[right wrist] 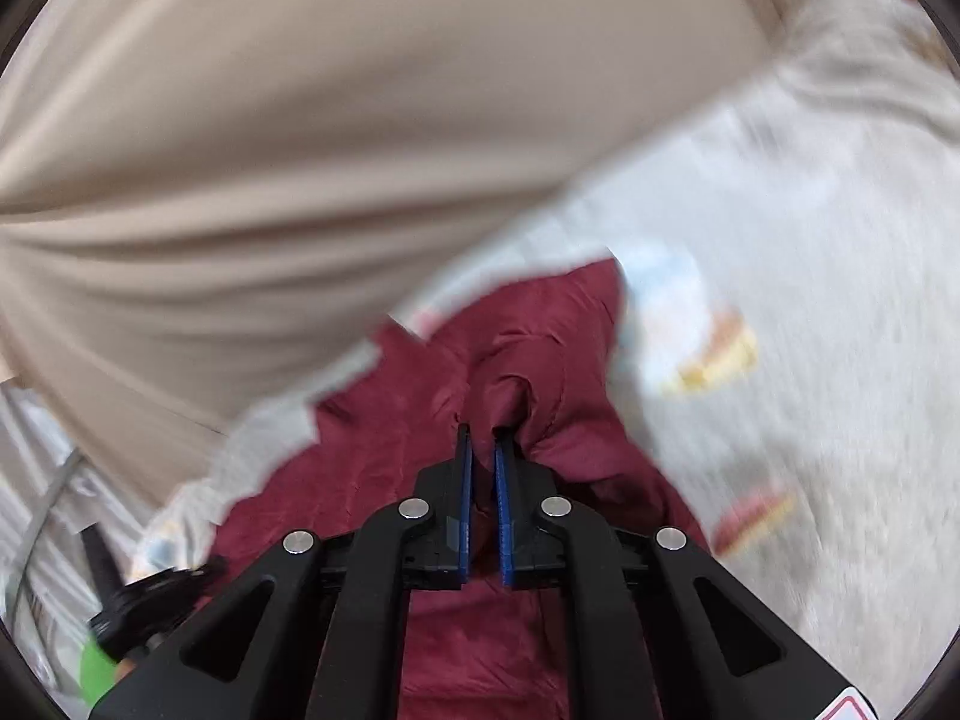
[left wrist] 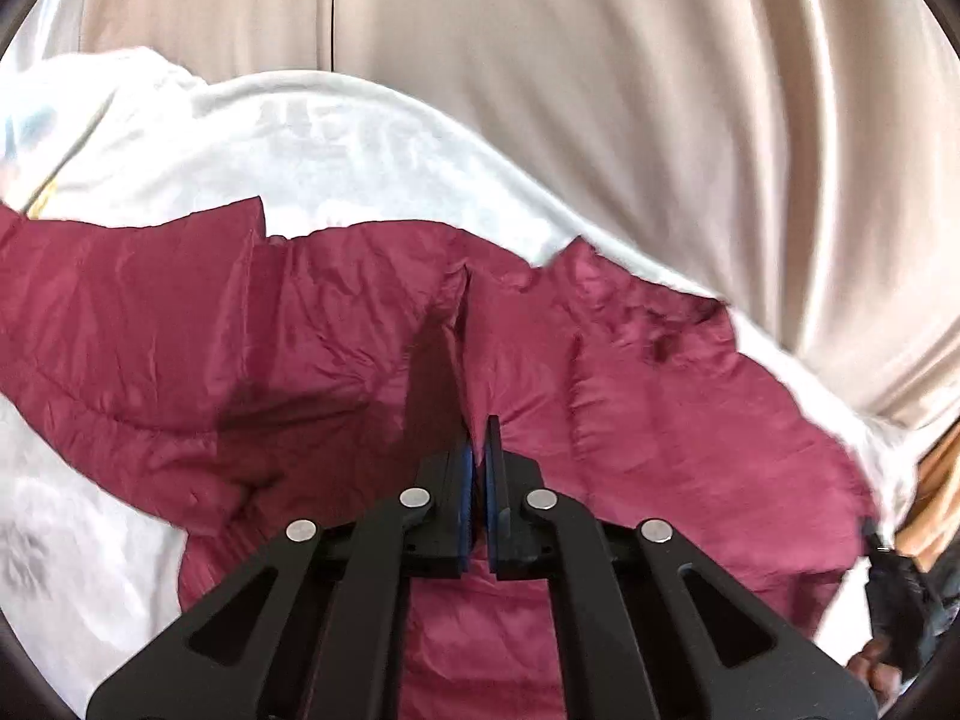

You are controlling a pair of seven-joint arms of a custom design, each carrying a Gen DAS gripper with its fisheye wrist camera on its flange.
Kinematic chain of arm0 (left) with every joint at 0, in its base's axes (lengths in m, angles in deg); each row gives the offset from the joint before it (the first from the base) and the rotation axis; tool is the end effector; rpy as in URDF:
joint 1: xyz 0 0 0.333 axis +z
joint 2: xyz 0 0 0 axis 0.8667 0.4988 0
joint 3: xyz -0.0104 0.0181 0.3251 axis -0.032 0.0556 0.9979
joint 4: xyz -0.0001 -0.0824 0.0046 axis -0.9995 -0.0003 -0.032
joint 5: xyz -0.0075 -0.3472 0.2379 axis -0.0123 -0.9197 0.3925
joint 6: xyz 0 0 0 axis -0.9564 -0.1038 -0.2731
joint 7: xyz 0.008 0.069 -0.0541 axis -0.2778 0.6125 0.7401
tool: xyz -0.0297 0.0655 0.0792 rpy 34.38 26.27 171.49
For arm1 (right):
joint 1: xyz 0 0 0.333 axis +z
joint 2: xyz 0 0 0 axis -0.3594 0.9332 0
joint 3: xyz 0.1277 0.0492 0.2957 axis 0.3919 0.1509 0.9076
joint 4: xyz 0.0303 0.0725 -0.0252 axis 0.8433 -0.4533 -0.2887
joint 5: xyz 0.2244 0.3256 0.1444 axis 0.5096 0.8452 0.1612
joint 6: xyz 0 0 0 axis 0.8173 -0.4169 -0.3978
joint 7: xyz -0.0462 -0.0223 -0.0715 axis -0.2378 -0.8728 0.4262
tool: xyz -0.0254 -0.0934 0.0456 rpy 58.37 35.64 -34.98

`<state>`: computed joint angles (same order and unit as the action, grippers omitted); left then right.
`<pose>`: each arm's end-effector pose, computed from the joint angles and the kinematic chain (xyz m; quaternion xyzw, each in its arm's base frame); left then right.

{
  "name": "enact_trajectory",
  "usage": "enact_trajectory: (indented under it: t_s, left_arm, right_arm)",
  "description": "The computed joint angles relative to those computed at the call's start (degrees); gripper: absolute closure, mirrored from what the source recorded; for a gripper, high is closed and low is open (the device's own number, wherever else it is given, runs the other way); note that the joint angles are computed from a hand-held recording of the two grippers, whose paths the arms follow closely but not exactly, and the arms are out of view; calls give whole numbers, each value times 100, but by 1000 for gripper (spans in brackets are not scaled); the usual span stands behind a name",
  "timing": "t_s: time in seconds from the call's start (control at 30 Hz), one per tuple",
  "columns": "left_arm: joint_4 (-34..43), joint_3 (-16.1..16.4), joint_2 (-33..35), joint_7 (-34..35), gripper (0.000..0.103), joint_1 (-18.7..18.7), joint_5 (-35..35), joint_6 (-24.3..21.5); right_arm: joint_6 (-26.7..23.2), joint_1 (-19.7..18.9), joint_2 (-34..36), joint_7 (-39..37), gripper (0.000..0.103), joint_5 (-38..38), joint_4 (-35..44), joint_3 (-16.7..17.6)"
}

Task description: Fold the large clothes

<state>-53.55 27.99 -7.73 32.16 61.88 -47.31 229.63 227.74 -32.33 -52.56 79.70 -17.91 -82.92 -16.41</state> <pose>0.5652 0.0160 0.5661 -0.6947 0.5950 -0.3710 0.1602 0.4376 0.1746 0.5665 -0.3981 0.7145 -0.1822 0.5457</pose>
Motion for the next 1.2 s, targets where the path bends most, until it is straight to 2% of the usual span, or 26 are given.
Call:
enact_trajectory:
  t_s: [0.03, 0.07, 0.1, 0.13, 0.17, 0.2, 0.23, 0.33, 0.4, 0.5, 0.57, 0.6, 0.63, 0.67, 0.7, 0.73, 0.8, 0.83, 0.9, 0.97, 1.0, 1.07, 1.1, 1.13, 1.17, 1.2]
  left_arm:
    - [43, -74, 180, -301, 101, 84, 430, -100]
    - [100, -230, 392, -658, 101, 244, 878, -272]
    - [111, -185, 496, -689, 101, 209, 925, -450]
    - [39, -196, 531, -695, 101, 192, 944, -376]
    - [-118, -247, 492, -708, 101, 172, 1088, -76]
    - [-162, -267, 476, -759, 101, 162, 1188, 19]
    - [-172, -262, 478, -747, 101, 132, 1153, 51]
    - [-293, -224, 463, -599, 100, 52, 929, 272]
    - [-406, -193, 449, -388, 99, -15, 674, 497]
    - [-585, -189, 393, -194, 99, -64, 503, 773]
    - [-710, -174, 308, -106, 99, -79, 458, 864]
    - [-735, -155, 295, -39, 98, -104, 385, 898]
    - [-725, -118, 293, 81, 97, -151, 246, 884]
    - [-710, -107, 293, 153, 95, -175, 169, 871]
    - [-719, -110, 303, 175, 95, -175, 149, 896]
    - [-726, -126, 311, 156, 95, -164, 169, 914]
    - [-717, -164, 329, 76, 95, -142, 253, 935]
    - [-711, -171, 339, 59, 95, -142, 264, 944]
    - [-683, -138, 360, 140, 95, -173, 149, 912]
    - [-637, -29, 369, 514, 94, -280, -322, 834]
    - [-607, 85, 348, 873, 93, -354, -806, 707]
    - [-667, 172, 177, 1027, 89, -262, -1117, 390]
    - [-756, 201, 18, 959, 83, -174, -1128, 243]
    - [-904, 257, -219, 909, 79, -86, -1147, 89]
    - [-1050, 330, -458, 911, 69, -20, -1177, -59]
    - [-1192, 363, -675, 843, 54, 71, -1087, -167]
  right_arm:
    - [-134, -300, 46, -376, 97, 400, 30, 401]
    - [-587, -400, 249, -1155, 97, 1199, 156, 685]
    - [-1235, -300, 582, -2027, 97, 2204, 310, 769]
    - [-1564, -99, 715, -2497, 98, 2836, 375, 653]
    - [-1574, 247, 648, -2566, 98, 3067, 288, 337]
    - [-1324, 400, 472, -2309, 96, 2896, 90, 184]
    - [-1386, 366, 295, -1770, 96, 2323, 15, 133]
    - [-1903, 228, -328, 765, 93, -660, -32, -96]
    - [-2174, 866, -228, 1732, 90, -2185, 222, -810]
    - [-2472, 2311, 422, 1987, 89, -3389, 854, -2181]
    - [-2452, 3218, 705, 1589, 89, -3390, 956, -3170]
    - [-2568, 3677, 967, 1014, 98, -3019, 1068, -3585]
    - [-2714, 3937, 1082, 832, 103, -2877, 1084, -3879]
    - [-2546, 4005, 1105, 849, 103, -2809, 953, -4076]
    - [-2435, 3890, 982, 1264, 103, -2899, 812, -4073]
    - [-2643, 3676, 817, 1901, 103, -3324, 763, -3870]
    - [-2729, 3444, 572, 2309, 95, -3747, 713, -3562]
    - [-2732, 3456, 509, 2222, 95, -3776, 710, -3506]
    - [-2959, 3858, 579, 1672, 95, -3699, 834, -3705]
    - [-3482, 4174, 831, 448, 95, -2754, 985, -3896]
    - [-3373, 4195, 839, 284, 101, -2402, 866, -3990]
    - [-3313, 4251, 558, 879, 100, -2580, 628, -4109]
    - [-3699, 4387, 295, 1272, 85, -2907, 578, -4155]
    - [-4076, 4379, 73, 1442, 79, -3125, 539, -4025]
    - [-4328, 4488, -299, 1567, 77, -3403, 372, -3988]
    - [-4367, 4426, -589, 1526, 69, -3356, 177, -3837]
